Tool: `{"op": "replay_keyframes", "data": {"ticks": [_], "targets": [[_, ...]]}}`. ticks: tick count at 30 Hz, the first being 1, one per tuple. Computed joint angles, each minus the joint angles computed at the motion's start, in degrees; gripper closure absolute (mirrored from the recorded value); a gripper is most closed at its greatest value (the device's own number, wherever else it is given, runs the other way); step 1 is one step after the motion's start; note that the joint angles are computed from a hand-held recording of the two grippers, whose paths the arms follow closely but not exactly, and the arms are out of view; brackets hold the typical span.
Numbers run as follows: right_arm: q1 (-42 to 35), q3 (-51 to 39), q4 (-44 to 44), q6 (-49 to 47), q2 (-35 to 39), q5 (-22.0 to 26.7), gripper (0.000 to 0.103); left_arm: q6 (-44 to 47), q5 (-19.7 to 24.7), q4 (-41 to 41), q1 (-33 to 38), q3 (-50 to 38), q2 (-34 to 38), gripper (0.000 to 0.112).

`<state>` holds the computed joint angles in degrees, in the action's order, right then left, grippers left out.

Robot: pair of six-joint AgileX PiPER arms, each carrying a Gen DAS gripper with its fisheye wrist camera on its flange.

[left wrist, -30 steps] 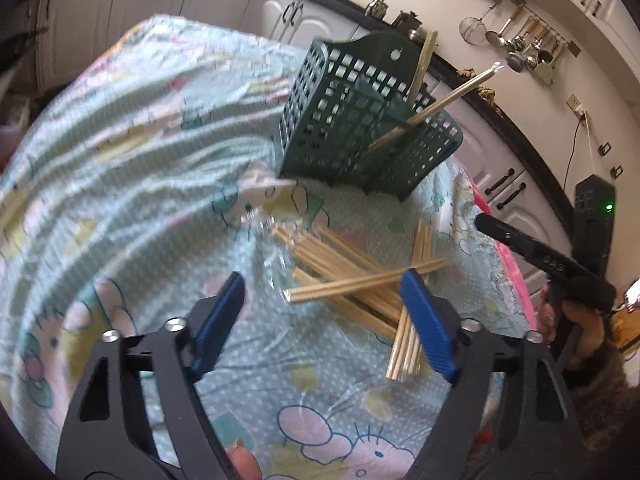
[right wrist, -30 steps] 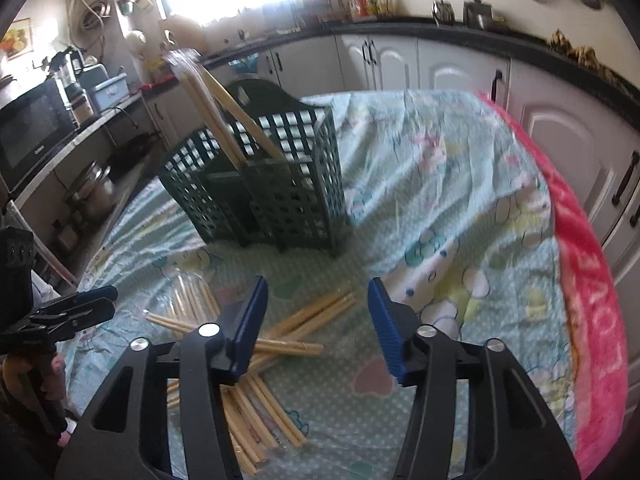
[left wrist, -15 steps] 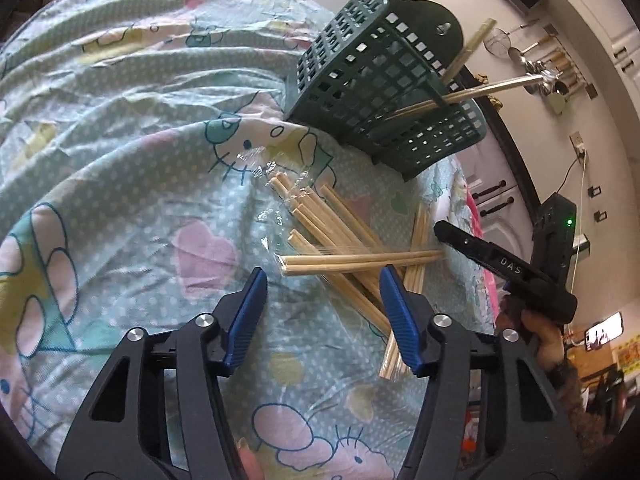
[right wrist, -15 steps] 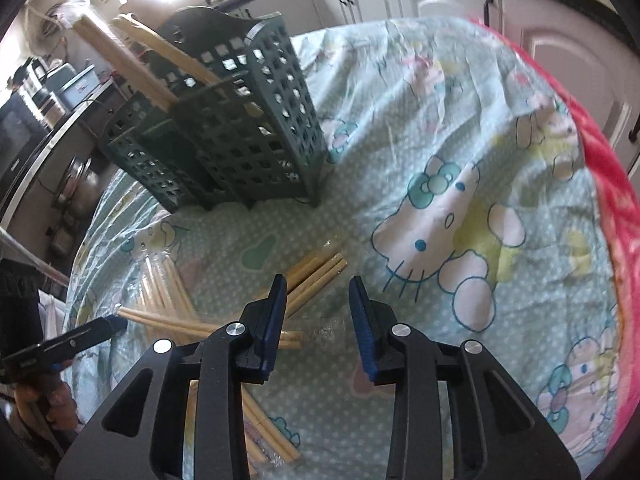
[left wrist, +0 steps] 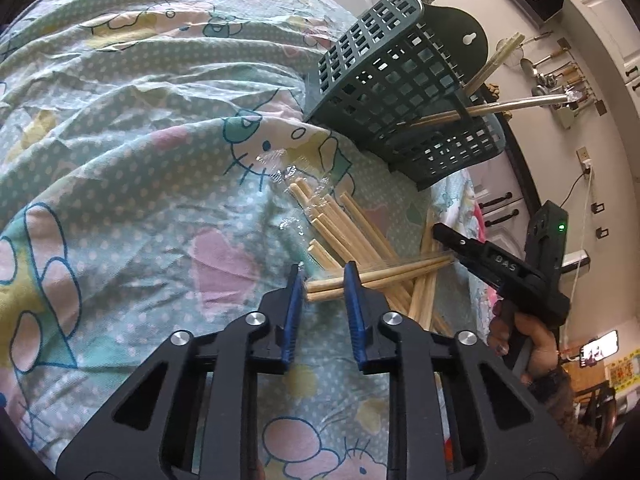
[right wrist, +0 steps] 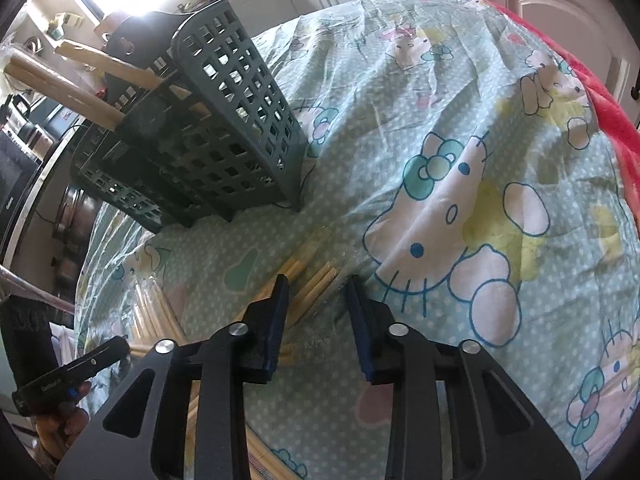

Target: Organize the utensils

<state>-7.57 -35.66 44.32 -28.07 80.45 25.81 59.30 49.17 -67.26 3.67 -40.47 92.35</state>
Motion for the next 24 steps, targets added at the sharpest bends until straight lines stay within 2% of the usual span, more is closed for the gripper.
{"op": "replay_keyframes", "data": {"ticks": [1,4,11,14,24], "targets": [[-0.3,0.0,0.4,-0.2,0.1,-0.1,0.083,0.7,0.5,-0.3,0.4,0.1,0.2,0.100],[-1.6,0.7,3.7,-3.2,0.1,0.0,0.088,1.6,1.5,-0.6,0.7,0.7,-0.8,0.102],[-4.6,2.4,10.3,-8.6,-1.8,1.4,0.094,2.8,4.7,-1.2,2.9,1.4,-3.9,0.104],[-5.2,2.7,10.1,-8.5,-3.9,1.9,0.095,2.7,5.7,-1.3,3.9,0.9,-5.7,0.105],[-5.3,2.1,0.8,-1.6,-13.6,3.4,0.095,1.4,7.3,-1.2,5.0,-1.7,-10.9,0.108]]}}
